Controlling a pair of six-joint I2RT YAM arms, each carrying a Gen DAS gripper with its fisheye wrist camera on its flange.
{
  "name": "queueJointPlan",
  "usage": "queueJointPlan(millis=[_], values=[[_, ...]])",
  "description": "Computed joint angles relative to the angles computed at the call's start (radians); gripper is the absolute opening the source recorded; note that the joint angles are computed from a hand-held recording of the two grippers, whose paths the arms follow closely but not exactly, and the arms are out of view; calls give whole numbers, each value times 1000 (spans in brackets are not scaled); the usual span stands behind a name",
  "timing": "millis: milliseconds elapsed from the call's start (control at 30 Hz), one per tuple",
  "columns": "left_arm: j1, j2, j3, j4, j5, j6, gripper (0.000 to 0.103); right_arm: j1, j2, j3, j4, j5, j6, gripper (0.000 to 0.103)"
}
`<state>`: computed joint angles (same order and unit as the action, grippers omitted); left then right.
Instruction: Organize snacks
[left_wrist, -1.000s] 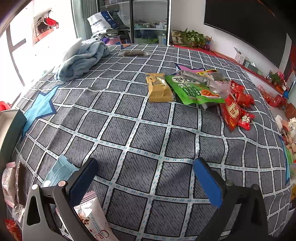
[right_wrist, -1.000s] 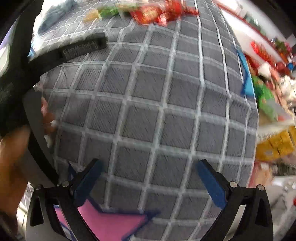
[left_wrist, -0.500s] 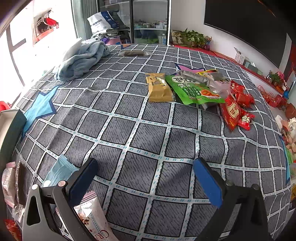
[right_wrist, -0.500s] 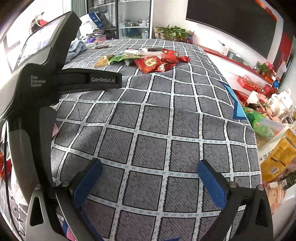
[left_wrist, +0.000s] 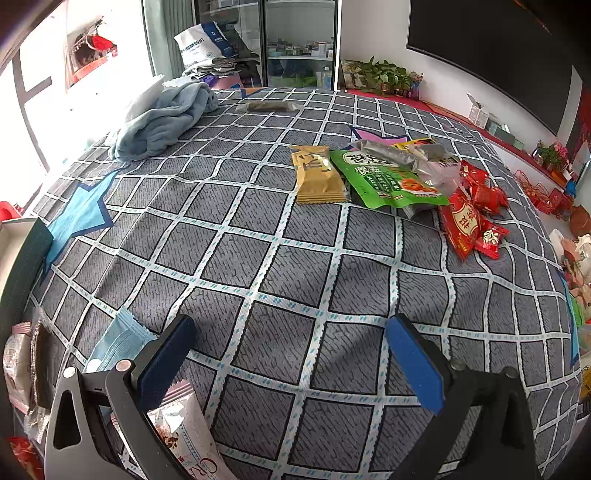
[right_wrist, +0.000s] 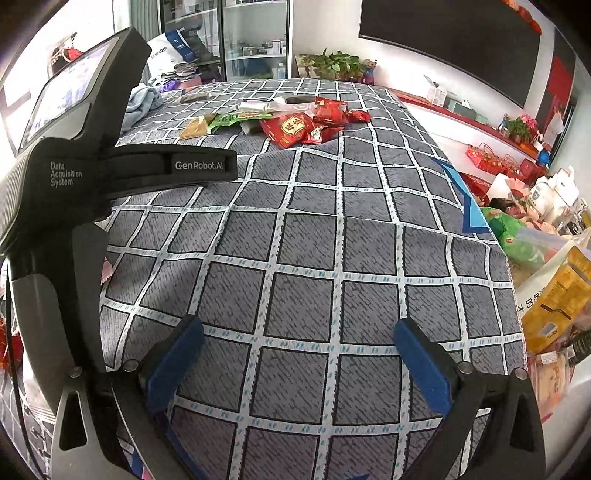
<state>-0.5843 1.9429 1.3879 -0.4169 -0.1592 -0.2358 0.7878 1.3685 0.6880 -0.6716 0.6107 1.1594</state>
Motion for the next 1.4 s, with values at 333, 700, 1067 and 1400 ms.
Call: queueJointPlan(millis=[333, 700, 1067, 1400], values=[[-1, -1, -1, 0, 0, -1, 103, -7, -1, -4, 7, -3, -9, 103], [1, 1, 1, 0, 0, 1, 103, -5, 1, -1, 1, 1, -10, 103], [0, 0, 0, 1, 1, 1, 103, -8, -2, -5, 8, -3, -13, 103], [1, 1, 0, 1, 1, 2, 103, -6, 4, 1, 0, -2, 0, 103]])
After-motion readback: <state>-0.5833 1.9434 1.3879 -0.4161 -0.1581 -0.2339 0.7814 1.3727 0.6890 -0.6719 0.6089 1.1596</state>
